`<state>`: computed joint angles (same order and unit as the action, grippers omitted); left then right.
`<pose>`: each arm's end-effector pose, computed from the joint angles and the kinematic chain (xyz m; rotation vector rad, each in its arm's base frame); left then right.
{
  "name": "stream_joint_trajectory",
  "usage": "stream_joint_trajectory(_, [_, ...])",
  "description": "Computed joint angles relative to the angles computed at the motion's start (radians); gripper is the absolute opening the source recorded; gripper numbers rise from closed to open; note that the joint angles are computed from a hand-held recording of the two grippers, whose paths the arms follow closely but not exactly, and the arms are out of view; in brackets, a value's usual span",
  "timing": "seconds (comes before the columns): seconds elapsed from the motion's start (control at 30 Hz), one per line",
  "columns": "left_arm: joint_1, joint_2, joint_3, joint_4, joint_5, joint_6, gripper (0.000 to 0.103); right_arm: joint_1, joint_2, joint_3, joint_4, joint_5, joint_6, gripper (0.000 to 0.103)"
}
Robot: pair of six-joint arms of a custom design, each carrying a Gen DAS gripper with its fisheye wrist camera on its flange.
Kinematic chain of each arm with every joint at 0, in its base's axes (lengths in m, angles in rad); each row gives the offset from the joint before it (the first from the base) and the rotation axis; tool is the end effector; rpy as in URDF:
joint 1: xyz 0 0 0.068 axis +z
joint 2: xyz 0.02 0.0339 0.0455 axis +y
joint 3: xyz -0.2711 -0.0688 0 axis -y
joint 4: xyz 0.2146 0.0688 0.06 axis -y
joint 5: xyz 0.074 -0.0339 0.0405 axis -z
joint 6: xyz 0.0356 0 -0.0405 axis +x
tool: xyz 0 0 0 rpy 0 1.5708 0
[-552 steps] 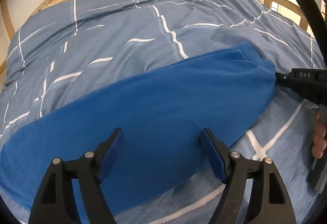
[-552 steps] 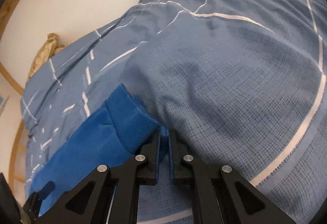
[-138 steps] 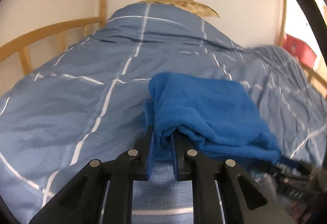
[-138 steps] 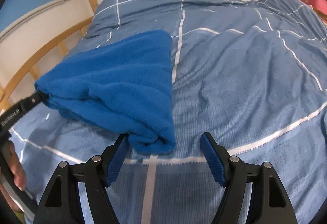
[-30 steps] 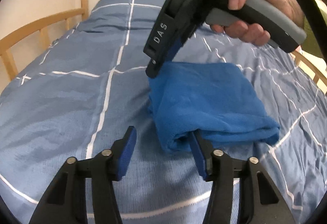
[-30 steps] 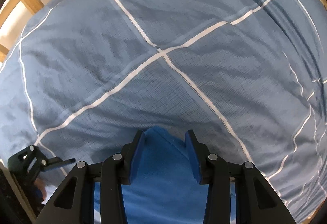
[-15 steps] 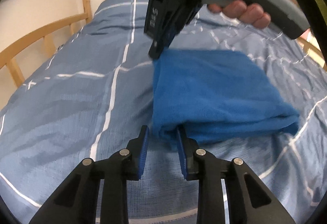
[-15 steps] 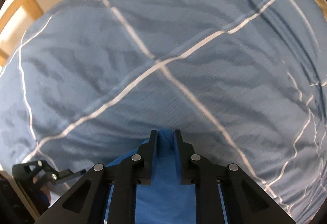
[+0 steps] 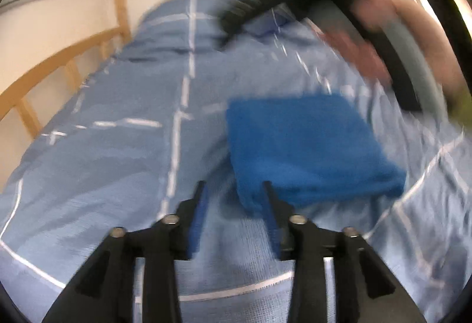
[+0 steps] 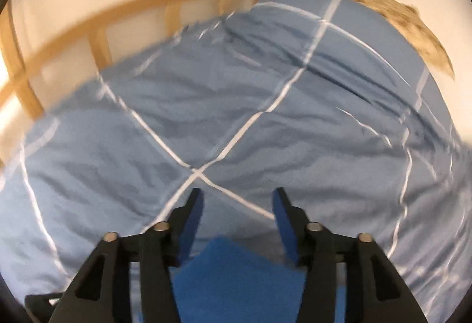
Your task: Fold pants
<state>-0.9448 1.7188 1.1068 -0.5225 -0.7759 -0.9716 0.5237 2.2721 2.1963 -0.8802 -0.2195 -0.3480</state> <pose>0.2031 -0.2383 0.2174 -0.2358 2.2650 0.1216 0.4085 0.2448 0.2754 -1.1469 2.2533 0.3477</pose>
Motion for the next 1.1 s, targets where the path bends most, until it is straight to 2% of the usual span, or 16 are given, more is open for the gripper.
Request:
stream_joint_trajectory(0.07, [-0.013, -0.026, 0.019, -0.043, -0.052, -0.080, 0.066, -0.044, -0.113, -0.190, 0.124, -0.034, 0.027, 0.071])
stream_joint_trajectory(0.13, [-0.004, -0.044, 0.019, -0.034, -0.056, -0.117, 0.068, -0.117, -0.204, -0.338, 0.190, -0.088, 0.055, 0.073])
stream_joint_trajectory(0.2, [0.029, -0.048, 0.024, -0.017, 0.005, -0.130, 0.068, -0.190, -0.261, -0.440, 0.228, -0.131, 0.090, 0.073])
stream_joint_trajectory(0.3, [0.085, -0.022, 0.053, 0.016, 0.103, -0.075, 0.071, -0.317, -0.313, -0.568, 0.297, -0.163, 0.151, 0.073])
stream_joint_trajectory(0.4, [0.192, 0.004, 0.089, 0.055, 0.255, -0.027, 0.076, -0.390, -0.324, -0.652, 0.358, -0.147, 0.223, 0.079])
stream_joint_trajectory(0.47, [0.247, 0.043, 0.128, 0.052, 0.345, 0.002, 0.078, -0.432, -0.298, -0.687, 0.360, -0.166, 0.269, 0.079])
stream_joint_trajectory(0.57, [0.319, 0.139, 0.206, -0.008, 0.449, 0.015, 0.077, -0.455, -0.232, -0.667, 0.282, -0.188, 0.281, 0.079])
stream_joint_trajectory(0.63, [0.339, 0.171, 0.199, 0.015, 0.513, 0.022, 0.076, -0.458, -0.197, -0.674, 0.261, -0.214, 0.274, 0.079])
stream_joint_trajectory(0.67, [0.347, 0.181, 0.182, 0.043, 0.548, 0.021, 0.075, -0.457, -0.191, -0.685, 0.267, -0.208, 0.270, 0.079])
stream_joint_trajectory(0.83, [0.343, 0.196, 0.102, 0.174, 0.600, 0.004, 0.075, -0.469, -0.202, -0.769, 0.344, -0.201, 0.234, 0.079])
stream_joint_trajectory(1.03, [0.378, 0.222, 0.028, 0.334, 0.702, 0.003, 0.075, -0.474, -0.176, -0.746, 0.331, -0.221, 0.168, 0.078])
stream_joint_trajectory(1.1, [0.396, 0.229, -0.016, 0.414, 0.754, -0.027, 0.075, -0.478, -0.142, -0.707, 0.302, -0.235, 0.164, 0.075])
